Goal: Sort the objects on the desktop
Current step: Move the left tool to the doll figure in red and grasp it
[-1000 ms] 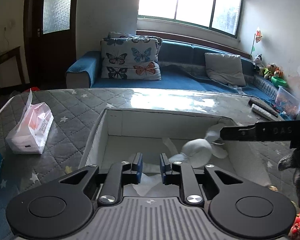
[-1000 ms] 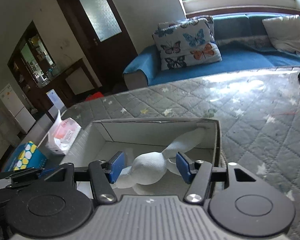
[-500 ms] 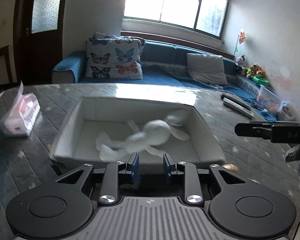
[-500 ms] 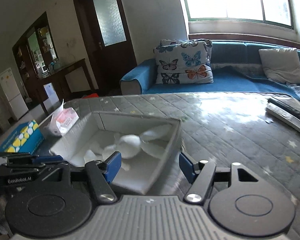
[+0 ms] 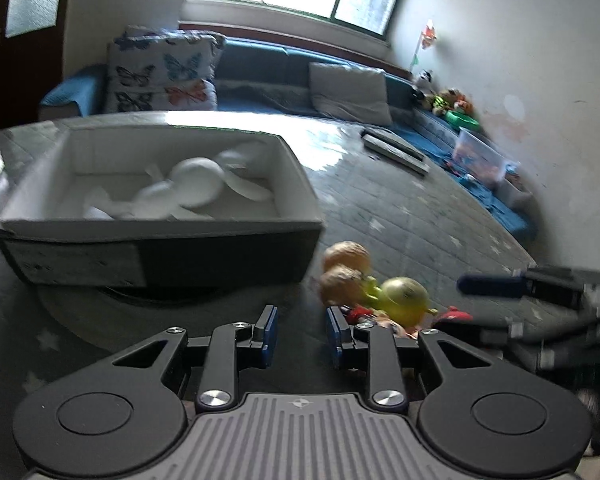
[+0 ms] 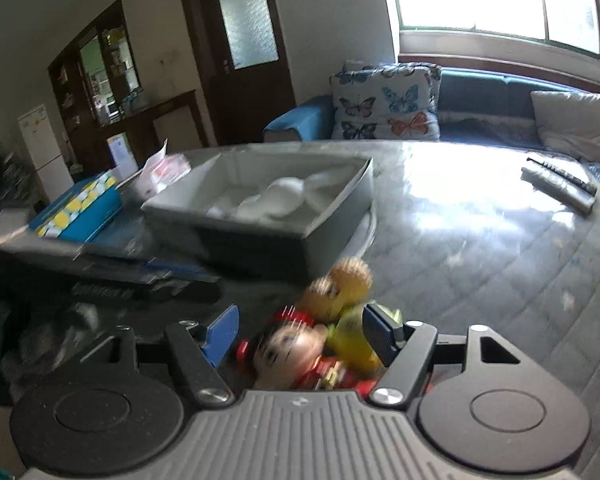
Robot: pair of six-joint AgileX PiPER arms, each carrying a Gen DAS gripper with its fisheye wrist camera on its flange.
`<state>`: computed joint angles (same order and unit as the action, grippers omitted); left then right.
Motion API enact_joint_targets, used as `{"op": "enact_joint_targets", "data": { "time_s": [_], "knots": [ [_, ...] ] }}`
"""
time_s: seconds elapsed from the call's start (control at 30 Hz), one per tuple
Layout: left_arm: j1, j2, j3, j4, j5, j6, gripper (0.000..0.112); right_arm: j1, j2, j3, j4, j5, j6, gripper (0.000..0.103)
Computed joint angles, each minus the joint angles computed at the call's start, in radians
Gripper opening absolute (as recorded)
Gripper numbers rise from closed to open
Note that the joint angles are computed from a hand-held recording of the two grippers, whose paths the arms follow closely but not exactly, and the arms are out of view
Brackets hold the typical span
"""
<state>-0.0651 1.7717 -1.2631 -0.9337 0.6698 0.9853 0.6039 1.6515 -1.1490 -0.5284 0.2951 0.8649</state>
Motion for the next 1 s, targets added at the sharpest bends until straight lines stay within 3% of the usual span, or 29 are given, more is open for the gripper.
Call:
{"op": "enact_joint_targets", "data": {
  "time_s": [0.43, 0.77, 1.0],
  "knots": [
    [-0.023, 0.070, -0.065, 0.016, 0.091, -0.091, 0.029, 0.050, 0.010, 0.094, -0.064, -0.019, 0.122, 0.070],
    [-0.002, 0.109, -0.110, 0.003, 0.133, -0.126, 0.031, 0.020, 0.054, 0.073, -0.048, -0.021, 0.120, 0.071],
    [0.013, 0.142, -0.149, -0.009, 0.177, -0.146, 0.031, -0.009, 0.099, 0.049, 0.043, -0.045, 0.036, 0.073]
  ]
}}
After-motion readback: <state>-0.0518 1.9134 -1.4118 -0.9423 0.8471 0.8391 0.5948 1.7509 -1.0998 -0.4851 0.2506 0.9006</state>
